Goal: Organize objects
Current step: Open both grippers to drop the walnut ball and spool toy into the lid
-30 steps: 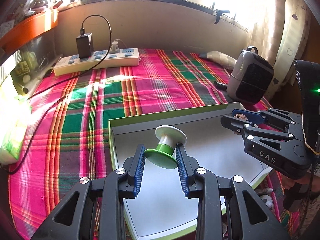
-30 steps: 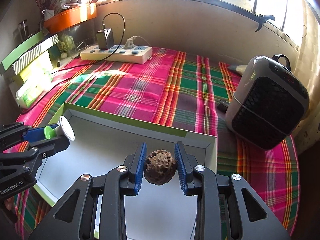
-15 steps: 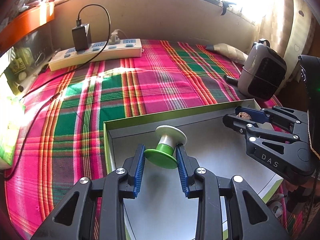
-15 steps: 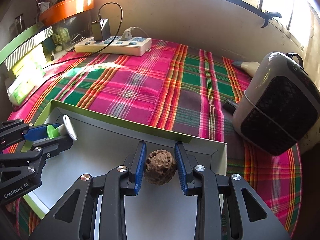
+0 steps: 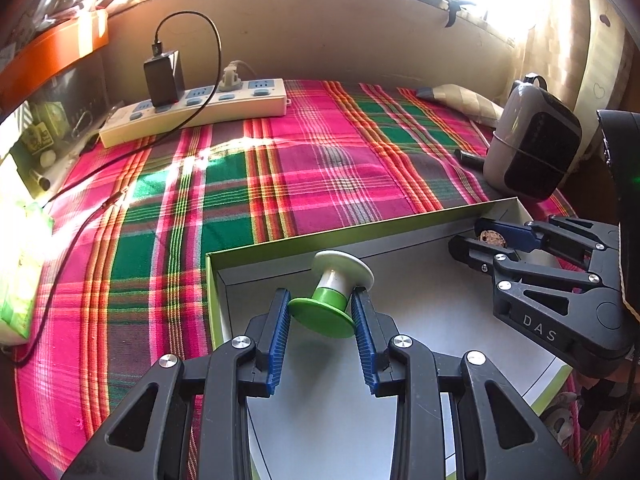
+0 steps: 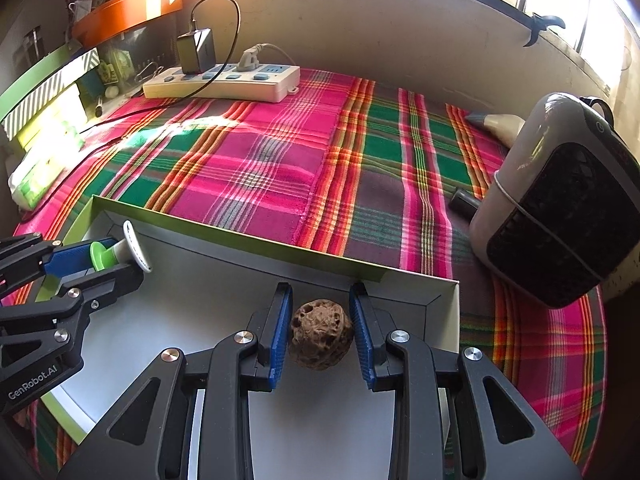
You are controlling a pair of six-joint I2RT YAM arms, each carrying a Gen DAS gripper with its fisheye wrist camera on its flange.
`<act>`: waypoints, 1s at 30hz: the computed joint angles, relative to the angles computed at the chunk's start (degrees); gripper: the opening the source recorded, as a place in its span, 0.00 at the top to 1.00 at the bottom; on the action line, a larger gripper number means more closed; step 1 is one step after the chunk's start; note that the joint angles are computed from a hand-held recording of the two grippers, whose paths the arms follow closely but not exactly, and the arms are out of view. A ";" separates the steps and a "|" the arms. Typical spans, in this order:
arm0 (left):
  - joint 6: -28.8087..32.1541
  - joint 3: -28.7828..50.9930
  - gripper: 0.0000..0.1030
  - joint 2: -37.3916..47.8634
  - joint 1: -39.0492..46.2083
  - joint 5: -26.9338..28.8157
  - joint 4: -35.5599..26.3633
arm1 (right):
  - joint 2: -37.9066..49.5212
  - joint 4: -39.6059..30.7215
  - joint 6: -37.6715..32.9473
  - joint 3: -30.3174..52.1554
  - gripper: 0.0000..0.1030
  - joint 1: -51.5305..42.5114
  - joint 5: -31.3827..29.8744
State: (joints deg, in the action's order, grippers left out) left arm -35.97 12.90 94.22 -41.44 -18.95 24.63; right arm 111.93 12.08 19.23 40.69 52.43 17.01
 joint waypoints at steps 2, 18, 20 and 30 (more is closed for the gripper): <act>-0.08 0.23 0.72 0.10 -0.04 -0.13 -0.31 | 0.25 -0.31 -0.07 0.23 0.70 0.01 0.13; -0.44 0.80 0.67 0.44 -0.51 -0.29 -0.66 | 0.25 -0.88 0.24 0.54 0.59 -0.22 -0.29; -0.42 0.96 0.65 0.62 -0.67 -0.33 -0.71 | 0.09 -0.84 0.50 0.46 0.57 -0.22 -0.06; -1.72 0.63 0.59 -1.38 -2.34 -1.64 -2.89 | -1.54 0.34 1.34 -1.27 0.49 0.18 0.81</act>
